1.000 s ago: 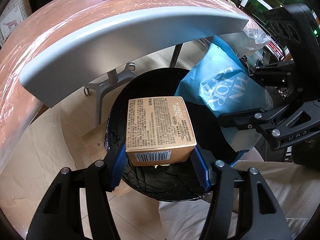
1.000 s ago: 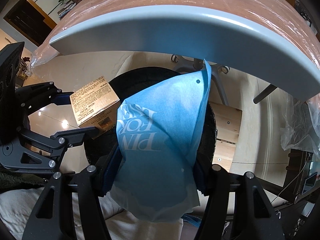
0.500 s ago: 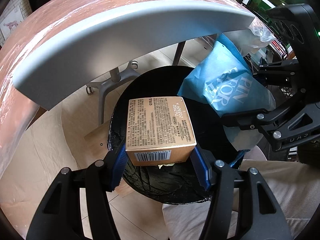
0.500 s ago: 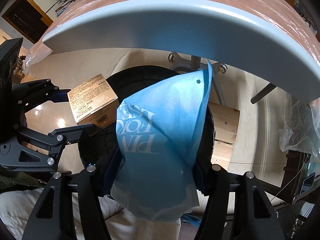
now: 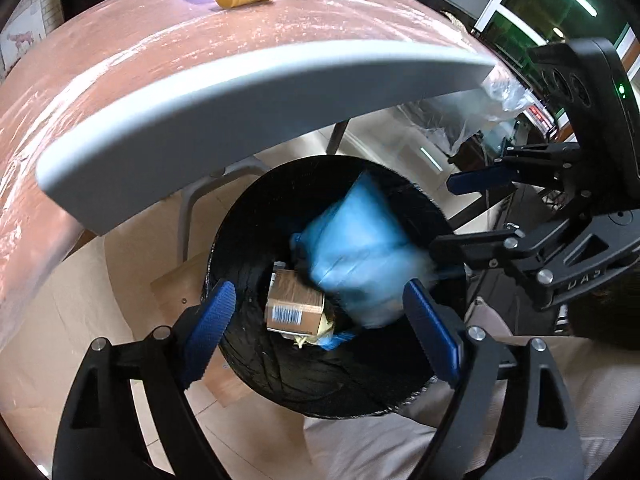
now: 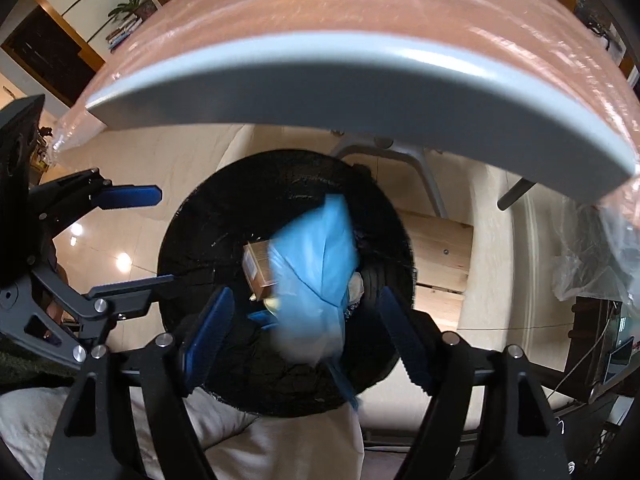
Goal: Collect trash
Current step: 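Open both tools to drop the bag and box into the bin, then move both open tools back toward the hair rollers and white box, then grasp the purple hair roller with the left tool while the right tool grasps the white-teal box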
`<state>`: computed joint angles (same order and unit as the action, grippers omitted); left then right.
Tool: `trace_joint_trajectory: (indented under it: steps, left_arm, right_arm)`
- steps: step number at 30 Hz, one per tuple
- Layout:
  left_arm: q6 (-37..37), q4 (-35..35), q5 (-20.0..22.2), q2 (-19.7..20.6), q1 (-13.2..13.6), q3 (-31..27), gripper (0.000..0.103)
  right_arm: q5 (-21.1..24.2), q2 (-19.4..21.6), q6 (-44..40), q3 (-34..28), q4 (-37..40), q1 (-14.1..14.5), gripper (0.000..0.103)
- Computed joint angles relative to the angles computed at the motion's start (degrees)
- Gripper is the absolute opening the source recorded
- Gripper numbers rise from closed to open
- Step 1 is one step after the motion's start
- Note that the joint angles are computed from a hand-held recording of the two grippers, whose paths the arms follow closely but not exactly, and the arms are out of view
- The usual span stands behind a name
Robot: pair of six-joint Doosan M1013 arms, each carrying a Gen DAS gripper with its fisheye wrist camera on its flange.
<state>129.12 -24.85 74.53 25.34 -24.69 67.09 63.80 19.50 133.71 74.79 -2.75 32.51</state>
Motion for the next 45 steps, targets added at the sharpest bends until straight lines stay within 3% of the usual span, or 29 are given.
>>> trace_joint_trajectory:
  steps: [7,9,12,13,15,20,24,26,30,33,39,45]
  left_arm:
    - [1.15,-5.1,-0.25,-2.16,1.71,-1.42,0.087]
    - [2.98,-8.97,-1.51,-3.1,2.39,-2.01,0.096]
    - [5.22,-12.65,-7.7,-3.86,2.81,-3.3,0.101]
    - [4.91,-12.72,-9.9,-3.78,2.63,-3.86,0.101]
    - [1.2,-10.6,-12.04,-2.52,1.94,-6.4,0.101]
    - [-12.52,-4.56,-6.5,5.7,0.61,-19.54,0.101]
    - [-17.96,-2.03,-1.99,11.48,-0.21,-28.66,0.101]
    - [-20.09,-0.17,-0.5,14.35,-0.86,-33.35,0.101]
    - [-23.54,3.37,1.09,17.74,-1.9,-38.38,0.101]
    - [-26.44,5.57,3.57,21.24,-2.65,-44.0,0.101]
    - [-27.35,6.26,6.19,24.2,-3.01,-48.6,0.101]
    - [-28.31,7.04,10.0,27.92,-3.3,-55.34,0.082]
  right_arm:
    - [-2.09,-4.49,5.28,0.73,-9.17,2.3,0.079]
    - [-3.21,-5.58,7.82,0.18,-14.88,3.3,0.086]
    - [-6.03,-6.99,13.48,-0.02,-26.73,4.13,0.099]
    - [-7.89,-7.41,17.09,0.13,-33.15,4.38,0.099]
    - [-7.79,-6.9,19.42,-0.75,-38.1,3.8,0.099]
    - [-7.76,-3.33,12.18,-6.26,-35.06,-0.98,0.099]
    - [-7.18,-0.14,4.75,-10.56,-29.63,-5.03,0.099]
    - [-4.84,2.32,1.74,-13.64,-27.27,-6.62,0.099]
    - [-2.71,6.31,-4.92,-17.87,-23.02,-9.52,0.099]
    - [-1.34,8.56,-9.04,-20.02,-20.57,-10.5,0.099]
    - [-0.92,11.04,-13.62,-22.84,-16.04,-12.18,0.099]
    - [0.71,13.95,-16.78,-26.82,-13.36,-13.42,0.099]
